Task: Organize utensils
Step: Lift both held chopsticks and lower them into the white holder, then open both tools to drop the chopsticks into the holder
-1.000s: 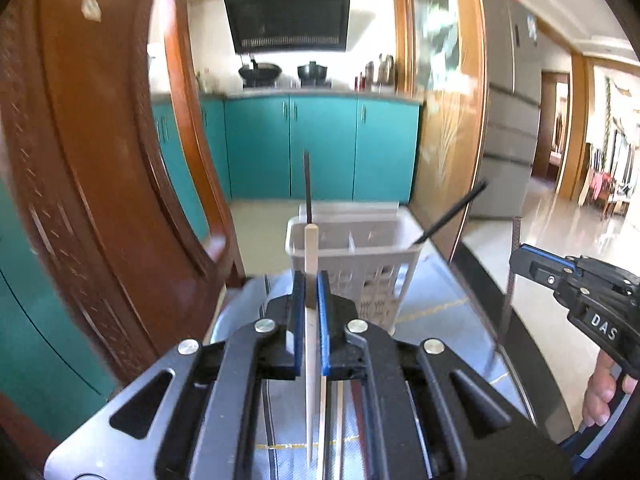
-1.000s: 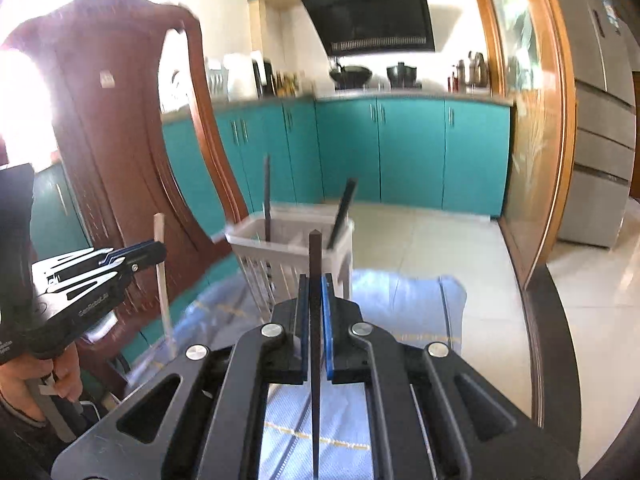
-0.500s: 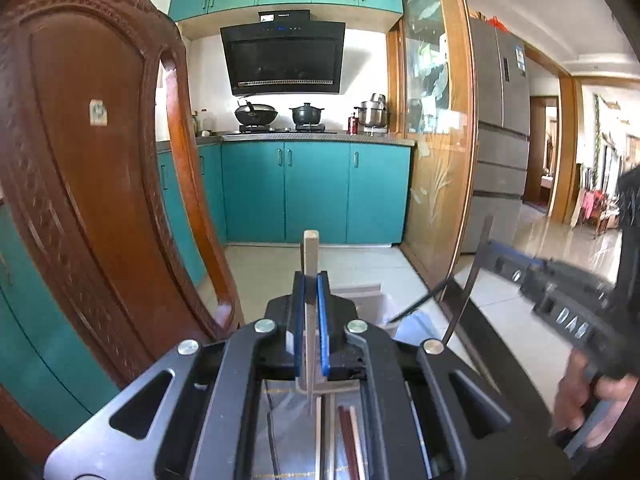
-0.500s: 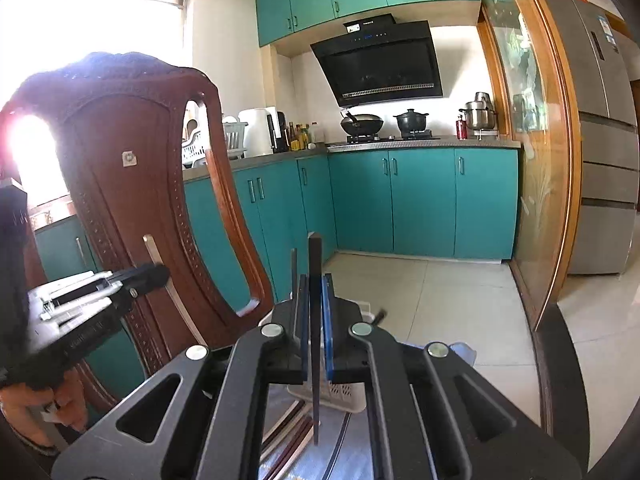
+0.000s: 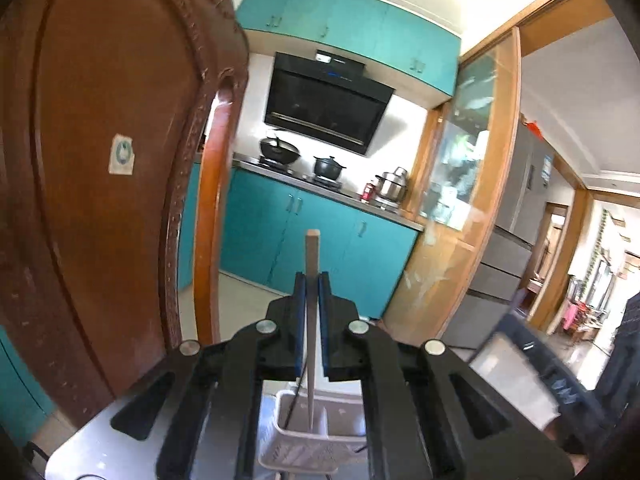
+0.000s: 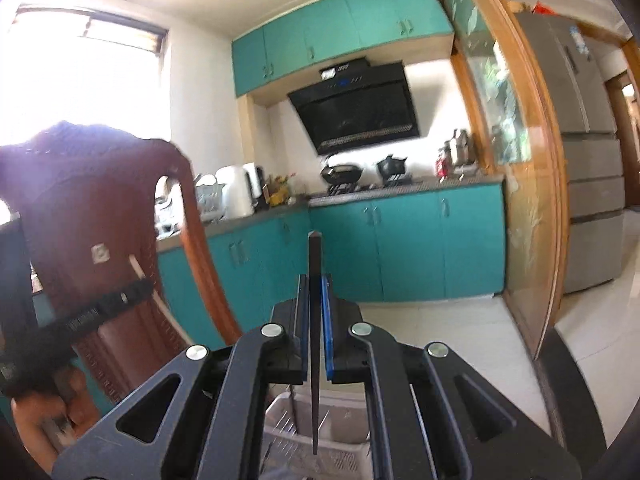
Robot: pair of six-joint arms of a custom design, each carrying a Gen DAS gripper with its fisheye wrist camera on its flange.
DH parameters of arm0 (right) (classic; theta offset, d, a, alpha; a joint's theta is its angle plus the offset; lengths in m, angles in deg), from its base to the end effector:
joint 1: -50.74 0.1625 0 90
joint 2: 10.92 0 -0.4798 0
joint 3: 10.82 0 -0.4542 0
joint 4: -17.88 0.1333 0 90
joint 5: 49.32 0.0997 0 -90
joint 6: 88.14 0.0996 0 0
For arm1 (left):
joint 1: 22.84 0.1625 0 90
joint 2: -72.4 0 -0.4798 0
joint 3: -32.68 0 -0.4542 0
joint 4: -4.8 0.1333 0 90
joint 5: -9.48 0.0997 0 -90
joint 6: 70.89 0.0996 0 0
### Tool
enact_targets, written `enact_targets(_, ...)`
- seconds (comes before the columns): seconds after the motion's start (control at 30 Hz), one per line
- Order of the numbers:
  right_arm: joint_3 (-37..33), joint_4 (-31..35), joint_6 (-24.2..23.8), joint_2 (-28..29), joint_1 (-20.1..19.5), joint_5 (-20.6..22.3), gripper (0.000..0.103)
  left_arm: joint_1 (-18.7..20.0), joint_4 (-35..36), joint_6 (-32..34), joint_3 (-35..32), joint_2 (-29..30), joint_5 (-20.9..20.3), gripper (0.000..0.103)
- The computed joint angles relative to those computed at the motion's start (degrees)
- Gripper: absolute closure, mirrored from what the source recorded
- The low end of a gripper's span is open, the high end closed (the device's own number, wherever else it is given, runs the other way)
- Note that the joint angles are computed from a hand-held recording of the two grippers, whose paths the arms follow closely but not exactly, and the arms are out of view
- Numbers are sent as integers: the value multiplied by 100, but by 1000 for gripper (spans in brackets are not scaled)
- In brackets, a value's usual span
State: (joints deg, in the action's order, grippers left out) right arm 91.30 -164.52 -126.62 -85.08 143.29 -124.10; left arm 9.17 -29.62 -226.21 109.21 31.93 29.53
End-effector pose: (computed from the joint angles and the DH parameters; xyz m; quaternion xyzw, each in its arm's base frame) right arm 0.1887 -0.6541 0.4596 0.3600 -0.7606 0.5373 0.0564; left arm -0.5271 -0.5971 0.1059 0.0882 0.7051 -0.6649 0.2302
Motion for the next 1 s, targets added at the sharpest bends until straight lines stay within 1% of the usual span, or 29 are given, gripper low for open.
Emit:
enact_targets(0.03,-13,-168,-17,62,16,-23,96,75,-235,248,-57,77,-87,96)
enact_targets(0.07,-33,-357,-49,147,32,-69,96,112,-231,281,-95,102,-140,96)
enact_targets(0.1,-57,-524,-72,244,30,-78,96,165,-64,186,-197,166,-144,96)
enact_targets(0.17,-123,-655,-159,405,4,-62,96,296,726,-381,-591,414,-161,96)
enact_targets(0.2,-158,-678,-232,494,-10,-137,96,343,1165,-680,-791,538,-154,96)
enact_targets(0.27,-229,-685,-338,644,-33,-281,96,416,1687,-938,-1097,744,-170,96)
enact_targets(0.33,-276,-619,-477,748,-59,-399,96,467,2106,-1130,-1327,914,-218,96)
enact_targets(0.47,-256,-325,-660,781,-127,-472,96,536,2873,-1597,-1664,1134,-222,96)
enact_targets(0.57,-144,-301,-822,732,-138,-529,96,554,3203,-1785,-1804,1234,-245,96)
enact_targets(0.7,-37,-309,-858,664,-156,-566,96,549,3342,-1845,-1862,1292,-248,96)
enact_targets(0.87,127,-385,-906,494,-197,-538,94,496,3241,-1742,-1742,1250,-280,96)
enact_targets(1.0,452,-265,-1133,130,-289,-183,94,399,2786,-1321,-1436,1107,-337,96)
